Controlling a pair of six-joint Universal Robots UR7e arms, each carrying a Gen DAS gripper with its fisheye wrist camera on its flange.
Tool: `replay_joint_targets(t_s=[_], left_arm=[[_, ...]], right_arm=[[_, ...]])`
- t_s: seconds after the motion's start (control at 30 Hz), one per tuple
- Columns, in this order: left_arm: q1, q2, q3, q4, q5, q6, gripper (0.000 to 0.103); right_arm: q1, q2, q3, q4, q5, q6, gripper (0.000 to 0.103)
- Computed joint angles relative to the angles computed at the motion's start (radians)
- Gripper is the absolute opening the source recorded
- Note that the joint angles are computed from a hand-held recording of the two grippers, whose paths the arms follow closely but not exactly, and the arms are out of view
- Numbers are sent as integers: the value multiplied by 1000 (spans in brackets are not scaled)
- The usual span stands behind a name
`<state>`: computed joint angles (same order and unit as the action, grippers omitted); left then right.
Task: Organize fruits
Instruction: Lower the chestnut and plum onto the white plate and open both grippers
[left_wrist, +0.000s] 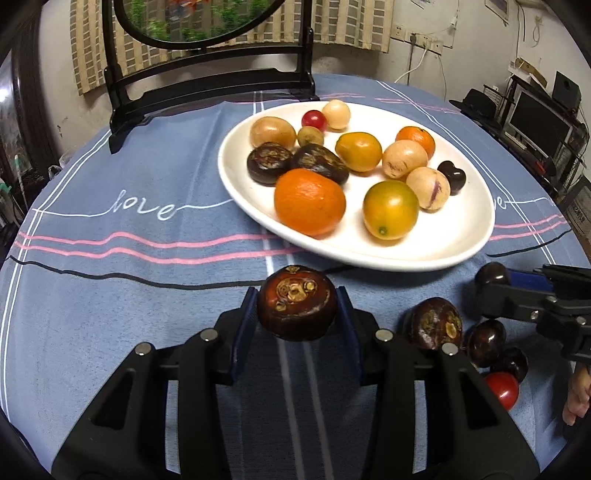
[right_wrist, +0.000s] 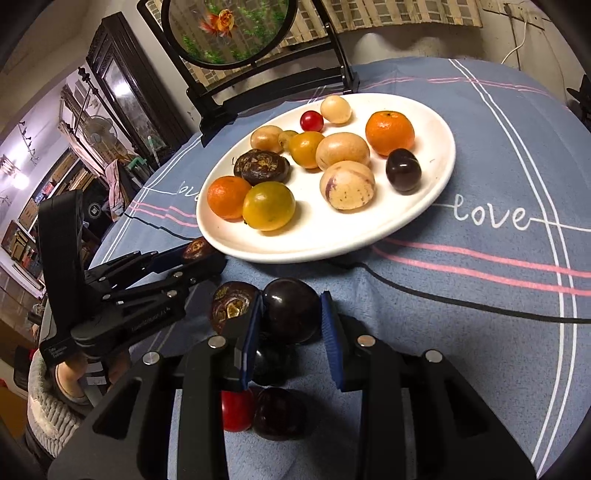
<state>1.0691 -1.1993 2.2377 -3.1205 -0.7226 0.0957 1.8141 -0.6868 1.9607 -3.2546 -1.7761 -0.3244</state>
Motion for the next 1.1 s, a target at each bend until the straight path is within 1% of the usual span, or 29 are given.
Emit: replay_joint_targets(t_s=[0.07,0.2,0.4,0.5,0.57,0.7,0.83,0.93,1.0,1.1], left_arm=[[-14,-2,15,-27,19,10,42],[-47,-17,55,-90,30,46,42],[-88,-89,120,-106,10,34,42],[-110,-111,132,-113,1,37,42],[-117,-117,124,-103,-5,35,42],[-114,-91,53,-78,-11,35,42],[-92,-20,-45,-53,-24,47,42],[-76,30,-94,-50,-36,57,42],[-65,54,-119,-41,-46,62,42],[-50,92,-158,-30,-53,81,43]], right_arm=[[-1,-10,12,-8,10,1,32],[-3,-38,52,-50,36,-7,32],[-13,-85,125,-151,81,-3,32],[-17,-101,153,-203,100,1,32],[-16,-106,164,-236,108,3,32],[-17,-112,161,-255,120,13,32],[-6,-108,110,-221,99,17,32],[4,-89,28,-150,76,25,32],[16,-56,-50,-99,48,25,32],[20,-11,-142,-41,43,30,32]])
